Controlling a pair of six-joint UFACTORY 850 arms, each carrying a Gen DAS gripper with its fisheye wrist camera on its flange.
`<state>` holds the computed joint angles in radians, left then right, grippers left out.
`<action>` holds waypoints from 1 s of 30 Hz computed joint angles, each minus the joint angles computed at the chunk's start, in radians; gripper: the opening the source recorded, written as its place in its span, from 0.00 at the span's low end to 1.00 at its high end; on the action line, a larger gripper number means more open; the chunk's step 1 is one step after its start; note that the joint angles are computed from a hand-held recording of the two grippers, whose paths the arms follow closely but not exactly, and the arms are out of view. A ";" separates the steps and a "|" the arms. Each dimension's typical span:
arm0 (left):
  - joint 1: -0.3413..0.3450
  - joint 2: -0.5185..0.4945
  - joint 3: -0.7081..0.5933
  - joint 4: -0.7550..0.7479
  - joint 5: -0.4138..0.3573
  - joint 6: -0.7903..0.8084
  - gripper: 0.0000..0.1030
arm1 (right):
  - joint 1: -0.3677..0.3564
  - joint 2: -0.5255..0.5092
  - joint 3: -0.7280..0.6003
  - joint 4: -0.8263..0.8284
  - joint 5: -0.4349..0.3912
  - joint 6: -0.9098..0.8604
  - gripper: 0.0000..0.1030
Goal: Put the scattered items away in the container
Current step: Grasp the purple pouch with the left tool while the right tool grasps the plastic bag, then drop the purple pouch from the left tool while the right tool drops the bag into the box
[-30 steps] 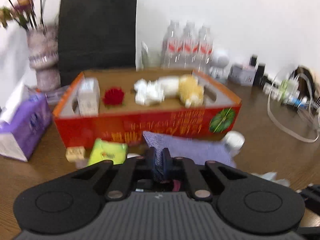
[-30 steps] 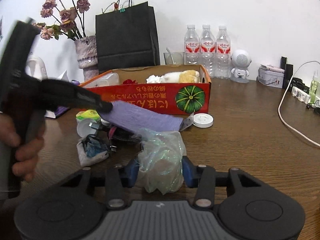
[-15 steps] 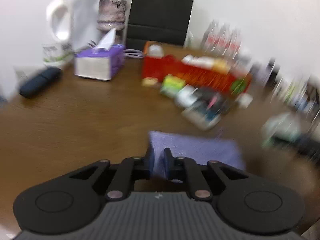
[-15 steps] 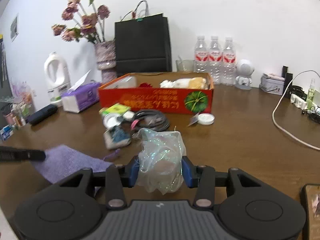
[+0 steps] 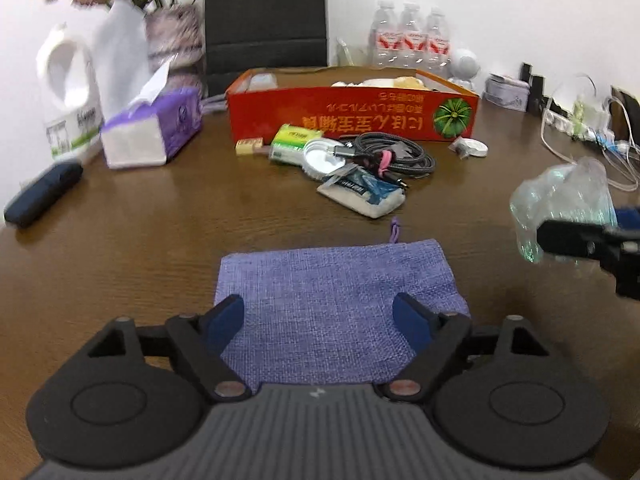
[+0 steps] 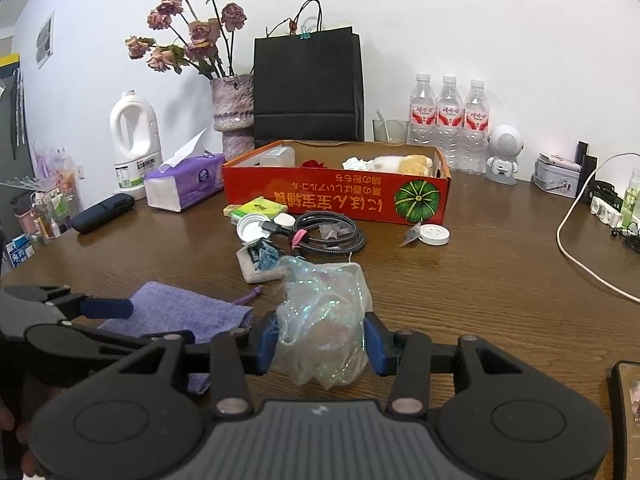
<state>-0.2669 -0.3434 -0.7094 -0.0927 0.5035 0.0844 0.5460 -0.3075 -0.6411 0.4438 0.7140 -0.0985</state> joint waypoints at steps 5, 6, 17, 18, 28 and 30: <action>0.023 0.015 0.007 0.180 -0.003 -0.104 0.28 | -0.006 -0.013 -0.009 -0.029 -0.008 0.030 0.43; 0.018 0.019 0.011 0.175 -0.001 -0.099 0.15 | -0.007 -0.014 -0.008 -0.036 -0.008 0.035 0.43; 0.061 0.102 0.047 0.400 0.109 -0.357 0.05 | -0.023 0.033 0.004 -0.060 0.075 0.055 0.42; 0.068 0.095 0.016 0.427 0.106 -0.380 0.05 | -0.036 0.032 -0.017 -0.069 0.068 0.049 0.42; 0.075 -0.321 -0.800 0.995 -0.257 -1.069 0.05 | -0.261 -0.254 -0.668 -0.300 -0.360 0.111 0.42; 0.055 -0.461 -0.982 1.180 -0.352 -1.278 0.07 | -0.280 -0.386 -0.878 -0.198 -0.521 0.019 0.42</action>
<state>-0.2115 -0.8045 -1.6913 1.0878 0.1514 -1.1937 0.2657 -0.6935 -1.5188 0.2460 0.1934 -0.0797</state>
